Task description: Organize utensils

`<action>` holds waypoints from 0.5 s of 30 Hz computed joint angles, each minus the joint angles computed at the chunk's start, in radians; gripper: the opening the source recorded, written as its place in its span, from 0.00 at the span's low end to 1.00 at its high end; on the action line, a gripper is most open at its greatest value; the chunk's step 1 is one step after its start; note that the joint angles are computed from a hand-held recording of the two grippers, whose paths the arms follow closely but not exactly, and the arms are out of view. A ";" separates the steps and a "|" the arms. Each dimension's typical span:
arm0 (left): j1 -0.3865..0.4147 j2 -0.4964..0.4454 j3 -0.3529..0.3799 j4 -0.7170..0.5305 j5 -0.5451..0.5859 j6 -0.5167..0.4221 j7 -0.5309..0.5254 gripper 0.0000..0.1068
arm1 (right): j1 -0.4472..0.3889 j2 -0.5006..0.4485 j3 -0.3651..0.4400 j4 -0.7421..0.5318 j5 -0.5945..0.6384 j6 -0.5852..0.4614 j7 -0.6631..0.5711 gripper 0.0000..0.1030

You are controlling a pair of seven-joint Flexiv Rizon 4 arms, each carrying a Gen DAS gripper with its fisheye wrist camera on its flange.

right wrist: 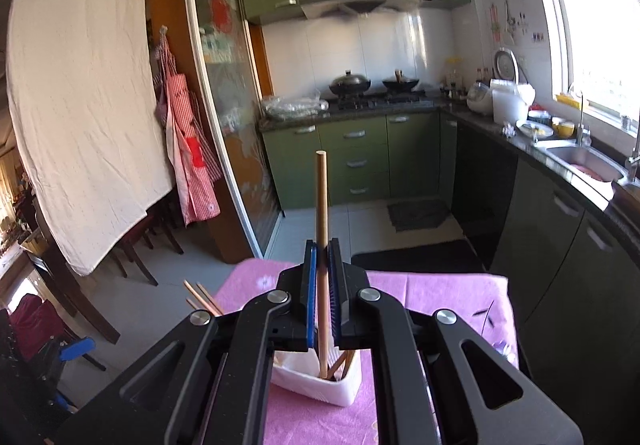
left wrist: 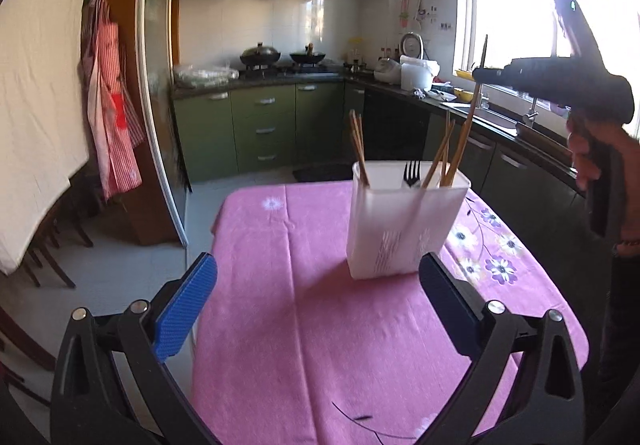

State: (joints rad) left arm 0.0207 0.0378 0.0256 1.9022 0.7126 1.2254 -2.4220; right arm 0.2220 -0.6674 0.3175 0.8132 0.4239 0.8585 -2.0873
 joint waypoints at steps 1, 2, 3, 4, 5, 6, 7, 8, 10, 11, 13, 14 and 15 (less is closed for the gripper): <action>0.000 0.000 0.004 0.014 -0.016 0.013 -0.004 0.90 | 0.004 -0.006 -0.005 0.010 -0.005 -0.001 0.005 0.06; 0.001 -0.005 0.007 0.027 -0.043 0.027 0.008 0.90 | 0.009 -0.012 -0.011 0.019 -0.011 0.001 0.008 0.06; 0.001 -0.010 0.010 0.037 -0.068 0.037 0.026 0.90 | 0.015 -0.021 -0.016 0.021 -0.021 0.002 0.012 0.06; 0.001 -0.014 0.012 0.046 -0.087 0.044 0.038 0.90 | 0.022 -0.031 -0.022 0.024 -0.032 0.001 0.020 0.07; 0.000 -0.018 0.014 0.052 -0.098 0.049 0.039 0.90 | 0.025 -0.043 -0.023 0.018 -0.040 -0.007 0.025 0.07; 0.000 -0.022 0.016 0.058 -0.107 0.056 0.036 0.90 | 0.026 -0.052 -0.023 0.018 -0.047 -0.012 0.024 0.07; 0.001 -0.025 0.018 0.061 -0.114 0.063 0.034 0.90 | 0.031 -0.055 -0.027 0.025 -0.057 -0.008 0.025 0.09; -0.001 -0.028 0.018 0.060 -0.112 0.062 0.027 0.90 | 0.031 -0.055 -0.025 0.036 -0.062 -0.004 0.021 0.14; -0.004 -0.025 0.019 0.058 -0.089 0.054 -0.002 0.90 | 0.020 -0.039 -0.014 0.072 -0.056 0.020 0.005 0.17; -0.005 -0.021 0.018 0.054 -0.063 0.044 -0.029 0.90 | 0.008 -0.022 -0.002 0.102 -0.043 0.043 -0.012 0.17; -0.007 -0.010 0.012 0.045 -0.008 0.019 -0.078 0.90 | -0.031 0.026 0.032 0.190 0.006 0.116 -0.067 0.26; -0.006 -0.007 0.011 0.044 0.001 0.016 -0.085 0.90 | -0.057 0.049 0.054 0.230 0.038 0.140 -0.100 0.35; -0.006 -0.005 0.010 0.047 0.007 0.016 -0.091 0.90 | -0.085 0.076 0.077 0.275 0.075 0.168 -0.136 0.41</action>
